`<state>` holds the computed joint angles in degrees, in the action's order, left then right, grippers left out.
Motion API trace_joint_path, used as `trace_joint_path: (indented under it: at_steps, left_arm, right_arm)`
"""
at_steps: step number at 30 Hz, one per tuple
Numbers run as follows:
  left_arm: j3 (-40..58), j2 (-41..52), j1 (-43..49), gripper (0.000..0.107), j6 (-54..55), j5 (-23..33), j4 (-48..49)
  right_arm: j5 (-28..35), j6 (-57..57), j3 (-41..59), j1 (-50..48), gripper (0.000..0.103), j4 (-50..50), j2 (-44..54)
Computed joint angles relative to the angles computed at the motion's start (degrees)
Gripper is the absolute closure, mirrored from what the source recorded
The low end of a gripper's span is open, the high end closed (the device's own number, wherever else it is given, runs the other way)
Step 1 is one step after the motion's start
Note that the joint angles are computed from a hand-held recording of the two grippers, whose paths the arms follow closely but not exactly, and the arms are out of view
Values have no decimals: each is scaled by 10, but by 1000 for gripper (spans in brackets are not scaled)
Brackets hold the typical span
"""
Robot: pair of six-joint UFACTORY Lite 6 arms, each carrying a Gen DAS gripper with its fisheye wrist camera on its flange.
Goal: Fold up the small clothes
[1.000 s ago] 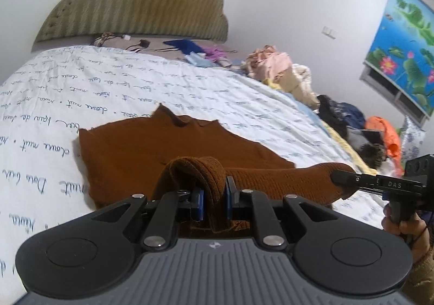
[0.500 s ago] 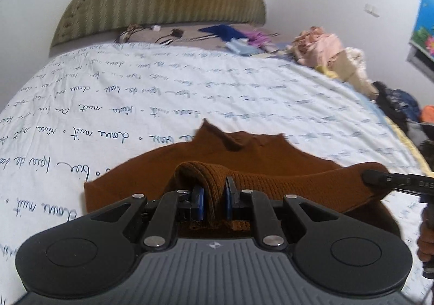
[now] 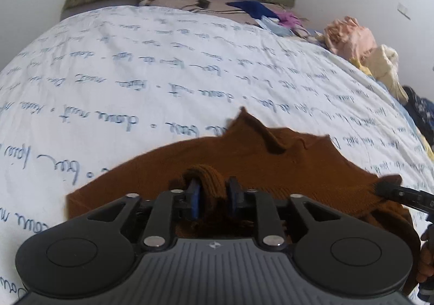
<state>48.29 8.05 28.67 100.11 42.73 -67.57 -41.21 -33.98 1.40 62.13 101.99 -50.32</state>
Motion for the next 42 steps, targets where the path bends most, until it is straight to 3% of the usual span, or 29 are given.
trace_joint_path:
  at_steps: [1,2,3,7,9,12,14,16,18,20,24,27,29,31,33,35,38,42]
  left_arm:
    - [5,2,5,61,4,-3,-9]
    - [5,1,13,36,15,-11,-29]
    - [5,-3,21,25,24,-16,-48]
    - [8,-22,73,25,52,7,-74]
    - [-9,-52,98,25,81,21,-71]
    - [-65,-110,139,25,180,58,-78]
    - [-106,-145,154,25,244,76,-73]
    - [-146,-174,161,25,309,85,-69]
    - [-199,-211,170,25,399,86,-78]
    - [-249,-243,175,25,497,78,-114]
    - [-276,-227,146,25,630,8,-232]
    - [-217,-148,128,25,623,-50,-297]
    - [-172,-106,139,25,575,-67,-298]
    - [-123,-73,181,25,494,-46,-233]
    - [-88,-56,243,25,431,19,-139]
    - [-40,-28,308,25,378,108,-31]
    - [4,5,355,25,333,188,88]
    - [10,33,386,28,315,233,160]
  right_arm:
    - [-60,-5,13,43,38,25,16]
    - [-118,-6,28,85,36,48,37]
    - [-163,-8,40,115,35,68,53]
    - [-273,-7,68,227,33,104,56]
    - [-222,-46,74,226,31,79,40]
    - [-42,-42,50,163,25,-3,12]
    - [76,46,53,85,25,-112,72]
    - [121,56,88,19,25,-141,161]
    - [69,11,123,-3,24,-73,236]
    - [-51,-31,153,23,24,33,285]
    - [-212,-24,157,107,18,115,271]
    - [-257,-34,162,176,12,132,256]
    - [-243,-69,175,190,5,134,276]
    - [-215,-105,172,178,5,139,289]
    - [-219,-95,163,198,6,162,286]
    - [-261,-41,130,266,6,186,221]
    - [-333,43,85,396,6,229,130]
    - [-396,133,117,554,9,313,186]
